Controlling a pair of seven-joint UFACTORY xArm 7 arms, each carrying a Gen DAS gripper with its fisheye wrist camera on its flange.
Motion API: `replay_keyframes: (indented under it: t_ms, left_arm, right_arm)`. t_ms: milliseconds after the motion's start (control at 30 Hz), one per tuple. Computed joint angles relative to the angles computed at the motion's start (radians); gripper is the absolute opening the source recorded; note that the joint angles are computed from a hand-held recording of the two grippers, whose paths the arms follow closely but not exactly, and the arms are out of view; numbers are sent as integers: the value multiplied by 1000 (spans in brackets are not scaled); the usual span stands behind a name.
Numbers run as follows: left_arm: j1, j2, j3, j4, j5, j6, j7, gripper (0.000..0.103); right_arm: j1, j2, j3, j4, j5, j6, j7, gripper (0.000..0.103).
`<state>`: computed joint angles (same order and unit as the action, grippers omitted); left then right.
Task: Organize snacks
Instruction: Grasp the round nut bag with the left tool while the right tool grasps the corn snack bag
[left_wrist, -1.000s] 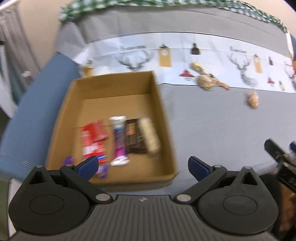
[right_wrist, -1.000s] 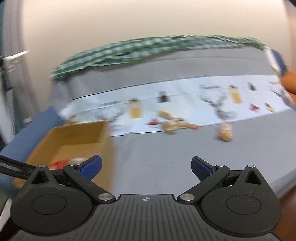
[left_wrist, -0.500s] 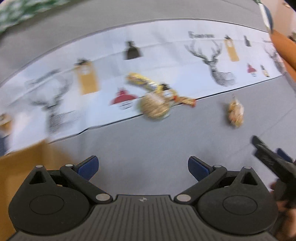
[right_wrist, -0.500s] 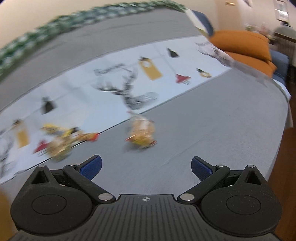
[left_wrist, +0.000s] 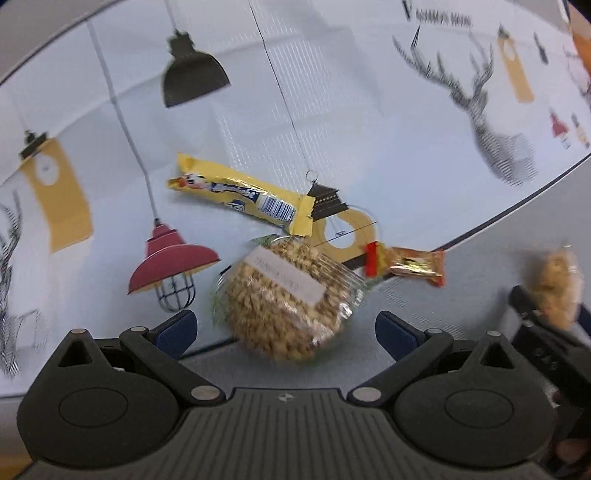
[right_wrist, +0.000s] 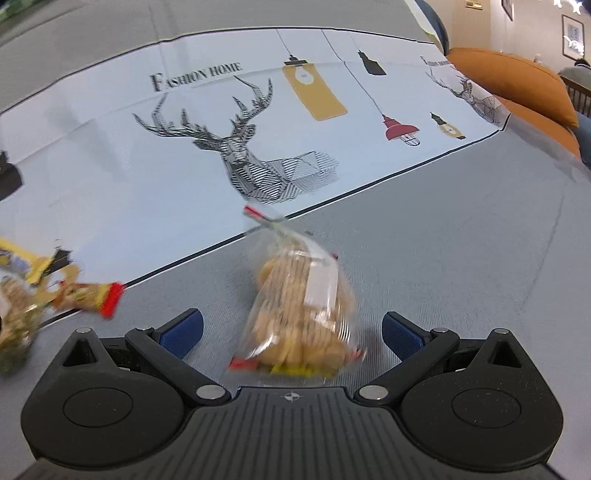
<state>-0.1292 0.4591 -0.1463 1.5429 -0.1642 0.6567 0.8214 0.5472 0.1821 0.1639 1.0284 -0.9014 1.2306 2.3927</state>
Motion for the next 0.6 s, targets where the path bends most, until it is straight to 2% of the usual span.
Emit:
replay_keyframes:
  t_ms: [67, 133, 200, 300, 467, 600]
  left_arm:
    - [-17, 45, 9, 37, 30, -7, -1, 103]
    - [-41, 78, 29, 59, 84, -25, -8, 103]
    - [-10, 110, -4, 100, 52, 4, 31, 103]
    - [-10, 151, 1, 175, 42, 76, 10, 103]
    - [-16, 164, 4, 195, 43, 81, 12, 103]
    - [-42, 186, 24, 246, 67, 123, -45, 103]
  right_arm:
    - [-13, -5, -6, -20, 11, -33, 5, 102]
    - [-8, 10, -6, -12, 2, -12, 23, 102]
    - [-7, 10, -8, -12, -1, -11, 14, 102]
    - [-8, 9, -9, -14, -1, -11, 24, 102]
    - [-5, 17, -10, -3, 5, 2, 26, 102]
    - [-2, 16, -9, -4, 7, 5, 27, 102]
